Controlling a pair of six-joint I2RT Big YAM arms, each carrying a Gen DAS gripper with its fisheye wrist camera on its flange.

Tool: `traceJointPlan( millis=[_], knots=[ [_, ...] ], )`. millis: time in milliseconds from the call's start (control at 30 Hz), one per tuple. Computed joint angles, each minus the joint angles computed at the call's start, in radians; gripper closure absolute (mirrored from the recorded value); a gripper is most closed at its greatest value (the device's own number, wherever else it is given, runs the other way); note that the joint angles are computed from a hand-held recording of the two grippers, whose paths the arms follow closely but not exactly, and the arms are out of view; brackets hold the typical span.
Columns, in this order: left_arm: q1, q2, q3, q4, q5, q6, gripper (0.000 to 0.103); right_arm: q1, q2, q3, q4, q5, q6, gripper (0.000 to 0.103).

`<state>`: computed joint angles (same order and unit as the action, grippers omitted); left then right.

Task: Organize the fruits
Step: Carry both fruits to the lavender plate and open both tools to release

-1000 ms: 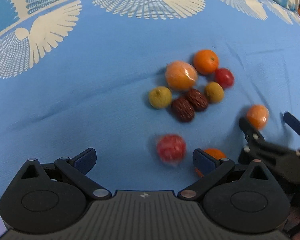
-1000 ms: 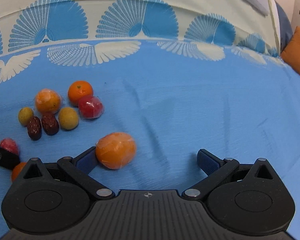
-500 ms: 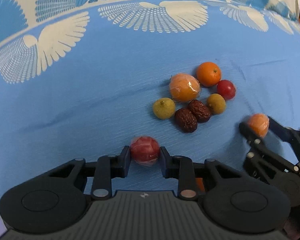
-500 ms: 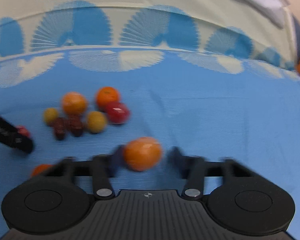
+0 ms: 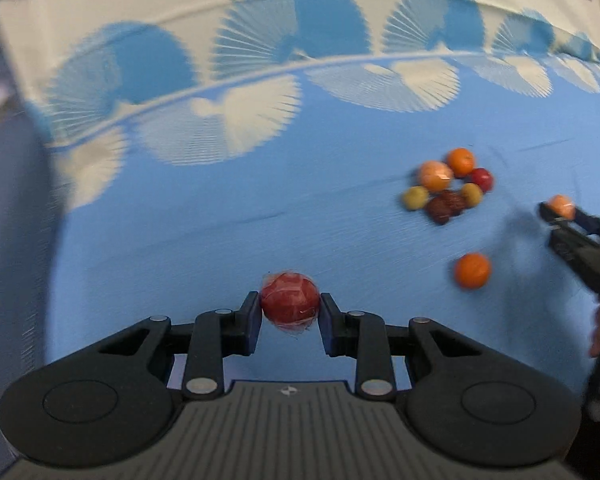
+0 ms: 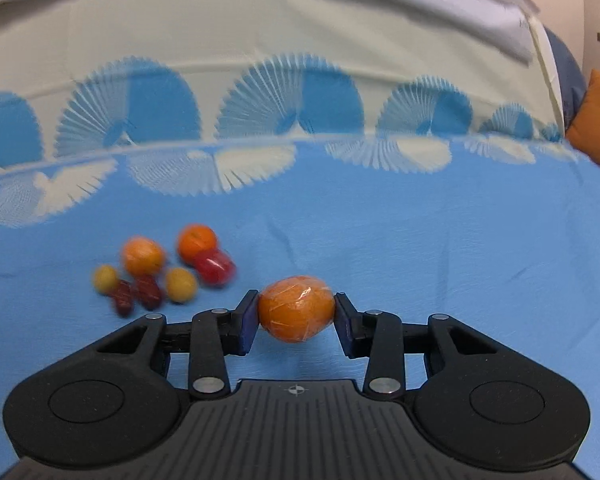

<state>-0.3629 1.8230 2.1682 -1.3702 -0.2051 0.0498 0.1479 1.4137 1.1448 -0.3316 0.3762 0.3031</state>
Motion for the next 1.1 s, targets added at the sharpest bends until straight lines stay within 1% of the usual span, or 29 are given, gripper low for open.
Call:
traceJointPlan(
  millis=[67, 100, 167, 200, 267, 367, 433, 500, 600, 667, 833, 867, 933, 1100],
  knots=[
    [0.020, -0.078, -0.070, 0.001, -0.016, -0.013, 0.070, 0.035, -0.076, -0.020, -0.017, 0.003, -0.014, 0.062],
    [0.030, -0.113, -0.102, -0.001, -0.019, -0.015, 0.070, 0.054, -0.116, -0.030, -0.031, -0.012, -0.021, 0.062],
    [0.050, -0.186, -0.169, -0.005, -0.026, -0.020, 0.070, 0.099, -0.212, -0.057, -0.077, -0.096, -0.026, 0.061],
    [0.059, -0.220, -0.200, -0.010, -0.025, -0.027, 0.070, 0.125, -0.250, -0.067, -0.101, -0.125, -0.025, 0.061],
    [0.082, -0.284, -0.255, -0.035, -0.013, -0.038, 0.070, 0.198, -0.322, -0.075, -0.164, -0.163, -0.014, 0.061],
    [0.112, -0.374, -0.337, -0.065, 0.003, -0.062, 0.070, 0.310, -0.384, -0.072, -0.230, -0.182, 0.020, 0.061],
    [0.126, -0.433, -0.394, -0.063, 0.011, -0.068, 0.070, 0.384, -0.398, -0.056, -0.259, -0.192, 0.019, 0.061],
    [0.139, -0.486, -0.445, -0.054, 0.010, -0.070, 0.070, 0.437, -0.400, -0.036, -0.267, -0.215, -0.026, 0.061],
    [0.162, -0.551, -0.500, -0.033, 0.027, -0.069, 0.070, 0.533, -0.383, 0.000, -0.275, -0.189, -0.116, 0.061],
    [0.178, -0.583, -0.524, -0.018, 0.040, -0.073, 0.070, 0.575, -0.374, 0.021, -0.291, -0.167, -0.140, 0.061],
    [0.211, -0.628, -0.557, -0.002, 0.072, -0.076, 0.070, 0.624, -0.349, 0.071, -0.348, -0.119, -0.158, 0.061],
    [0.217, -0.633, -0.562, -0.001, 0.078, -0.075, 0.070, 0.644, -0.352, 0.072, -0.356, -0.098, -0.152, 0.061],
    [0.225, -0.637, -0.568, -0.001, 0.090, -0.074, 0.070, 0.652, -0.347, 0.088, -0.373, -0.084, -0.154, 0.061],
    [0.245, -0.646, -0.582, 0.007, 0.112, -0.076, 0.070, 0.657, -0.331, 0.098, -0.383, -0.075, -0.174, 0.061]
  ],
)
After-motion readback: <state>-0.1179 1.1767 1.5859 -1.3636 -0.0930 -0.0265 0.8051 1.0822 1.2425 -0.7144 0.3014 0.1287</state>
